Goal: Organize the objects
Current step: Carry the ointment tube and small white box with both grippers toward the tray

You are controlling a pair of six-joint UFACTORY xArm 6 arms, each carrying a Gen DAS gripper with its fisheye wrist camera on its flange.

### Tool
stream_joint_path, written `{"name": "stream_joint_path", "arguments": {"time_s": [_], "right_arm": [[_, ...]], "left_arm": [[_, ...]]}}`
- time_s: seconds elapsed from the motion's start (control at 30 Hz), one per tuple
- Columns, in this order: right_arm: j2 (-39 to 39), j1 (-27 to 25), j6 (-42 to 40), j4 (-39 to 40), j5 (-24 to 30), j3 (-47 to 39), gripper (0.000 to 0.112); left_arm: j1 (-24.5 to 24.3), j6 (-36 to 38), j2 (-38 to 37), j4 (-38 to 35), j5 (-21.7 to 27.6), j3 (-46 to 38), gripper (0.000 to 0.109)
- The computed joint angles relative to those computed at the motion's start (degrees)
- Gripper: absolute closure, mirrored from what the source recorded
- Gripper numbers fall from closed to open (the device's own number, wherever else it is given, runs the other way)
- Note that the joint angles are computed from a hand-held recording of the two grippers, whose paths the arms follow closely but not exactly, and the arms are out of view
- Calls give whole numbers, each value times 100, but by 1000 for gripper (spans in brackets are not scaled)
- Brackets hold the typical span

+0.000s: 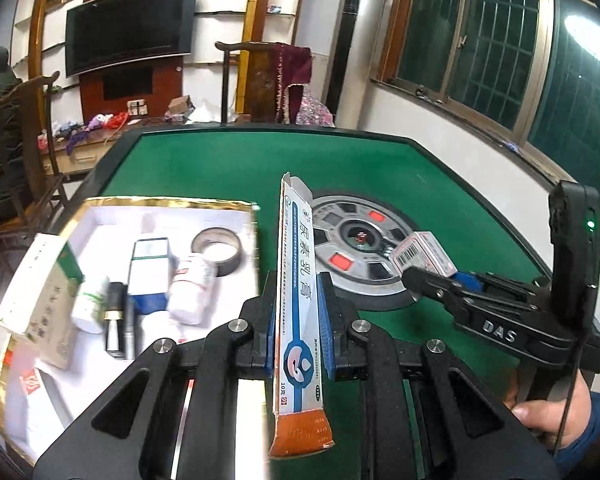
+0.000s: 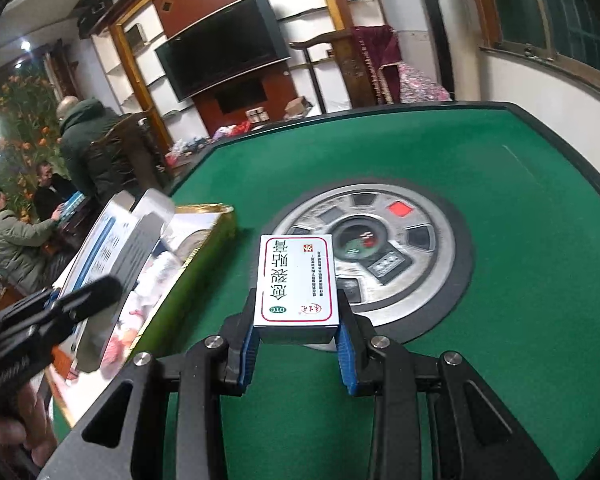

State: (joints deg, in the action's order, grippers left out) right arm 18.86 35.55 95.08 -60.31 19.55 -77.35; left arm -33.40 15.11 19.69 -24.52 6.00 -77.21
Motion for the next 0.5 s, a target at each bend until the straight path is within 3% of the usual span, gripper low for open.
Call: {"name": "stream_joint_path", "arguments": {"time_s": [0.5], "right_arm": [[897,609,-1075,714,-224,-1167,79]], "left_arm": [[458,1337,-450,-1424,-75,532,92]]}}
